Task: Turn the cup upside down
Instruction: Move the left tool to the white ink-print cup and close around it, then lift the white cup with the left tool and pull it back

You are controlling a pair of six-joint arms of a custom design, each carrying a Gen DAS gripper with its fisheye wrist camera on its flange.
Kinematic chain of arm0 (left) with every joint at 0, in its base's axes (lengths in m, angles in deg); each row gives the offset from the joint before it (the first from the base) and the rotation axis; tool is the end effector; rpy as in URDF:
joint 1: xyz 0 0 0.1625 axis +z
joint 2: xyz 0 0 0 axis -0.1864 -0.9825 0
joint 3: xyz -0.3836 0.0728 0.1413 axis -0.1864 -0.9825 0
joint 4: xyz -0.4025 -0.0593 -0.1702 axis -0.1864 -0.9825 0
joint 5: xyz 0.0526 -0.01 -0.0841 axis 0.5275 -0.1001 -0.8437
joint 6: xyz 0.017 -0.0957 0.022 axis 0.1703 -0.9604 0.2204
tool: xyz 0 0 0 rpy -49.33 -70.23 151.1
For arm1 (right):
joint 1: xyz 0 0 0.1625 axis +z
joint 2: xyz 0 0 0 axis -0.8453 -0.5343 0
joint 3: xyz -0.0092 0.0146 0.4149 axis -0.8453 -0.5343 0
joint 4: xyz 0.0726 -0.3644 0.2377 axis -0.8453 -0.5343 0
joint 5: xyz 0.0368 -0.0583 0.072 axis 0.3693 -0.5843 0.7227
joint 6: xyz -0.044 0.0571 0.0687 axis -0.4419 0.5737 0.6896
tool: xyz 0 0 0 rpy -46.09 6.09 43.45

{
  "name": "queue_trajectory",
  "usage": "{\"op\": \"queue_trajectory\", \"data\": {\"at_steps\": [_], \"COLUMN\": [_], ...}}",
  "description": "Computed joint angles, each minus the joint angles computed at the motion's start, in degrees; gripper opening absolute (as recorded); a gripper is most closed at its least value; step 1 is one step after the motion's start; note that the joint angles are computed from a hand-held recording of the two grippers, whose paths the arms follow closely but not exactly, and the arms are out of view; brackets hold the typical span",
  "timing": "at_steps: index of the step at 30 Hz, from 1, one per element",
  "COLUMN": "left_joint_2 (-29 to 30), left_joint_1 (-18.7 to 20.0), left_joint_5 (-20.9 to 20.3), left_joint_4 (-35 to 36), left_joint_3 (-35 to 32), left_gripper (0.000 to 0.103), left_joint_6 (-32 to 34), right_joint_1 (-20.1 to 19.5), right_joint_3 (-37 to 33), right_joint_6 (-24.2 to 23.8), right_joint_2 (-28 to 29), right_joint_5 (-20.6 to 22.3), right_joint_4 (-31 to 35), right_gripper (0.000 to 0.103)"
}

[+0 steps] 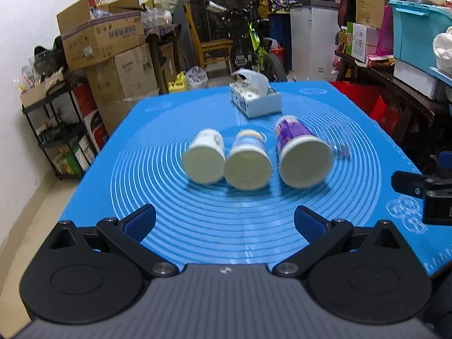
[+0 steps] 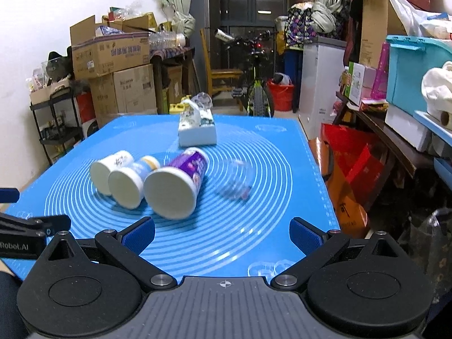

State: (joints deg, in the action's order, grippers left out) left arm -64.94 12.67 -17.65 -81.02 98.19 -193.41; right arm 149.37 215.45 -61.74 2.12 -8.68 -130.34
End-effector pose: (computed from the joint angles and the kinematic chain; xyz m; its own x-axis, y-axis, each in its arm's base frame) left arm -0.2205 -0.2150 0.1092 -0.5617 -0.3355 -0.7563 0.4873 0.6046 -0.6301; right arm 0.1337 -0.2994 0.1807 -0.6309 -0.5037 0.5901 -0.7733 0.4702 -0.4254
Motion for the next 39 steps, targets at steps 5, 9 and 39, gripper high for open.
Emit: {"op": "queue_trajectory", "data": {"at_steps": [5,9,39], "left_joint_2": [-2.1,-3.4,-9.5], "left_joint_1": [6.4,12.6,36.4], "left_joint_5": [6.4,11.6,13.5], "left_joint_4": [2.8,3.3,-44.7], "left_joint_3": [-0.6,-1.2,1.5], "left_gripper": [0.103,0.103,0.06], "left_joint_6": [-0.2,1.3,47.5], "right_joint_1": [1.0,1.9,1.2], "right_joint_3": [-3.7,-7.4,-14.7], "right_joint_6": [2.5,6.3,10.8], "right_joint_2": [4.4,8.0,19.5], "right_joint_5": [0.8,0.4,-2.7], "right_joint_4": [-0.7,0.4,-1.5], "right_gripper": [0.101,0.101,0.101]}}
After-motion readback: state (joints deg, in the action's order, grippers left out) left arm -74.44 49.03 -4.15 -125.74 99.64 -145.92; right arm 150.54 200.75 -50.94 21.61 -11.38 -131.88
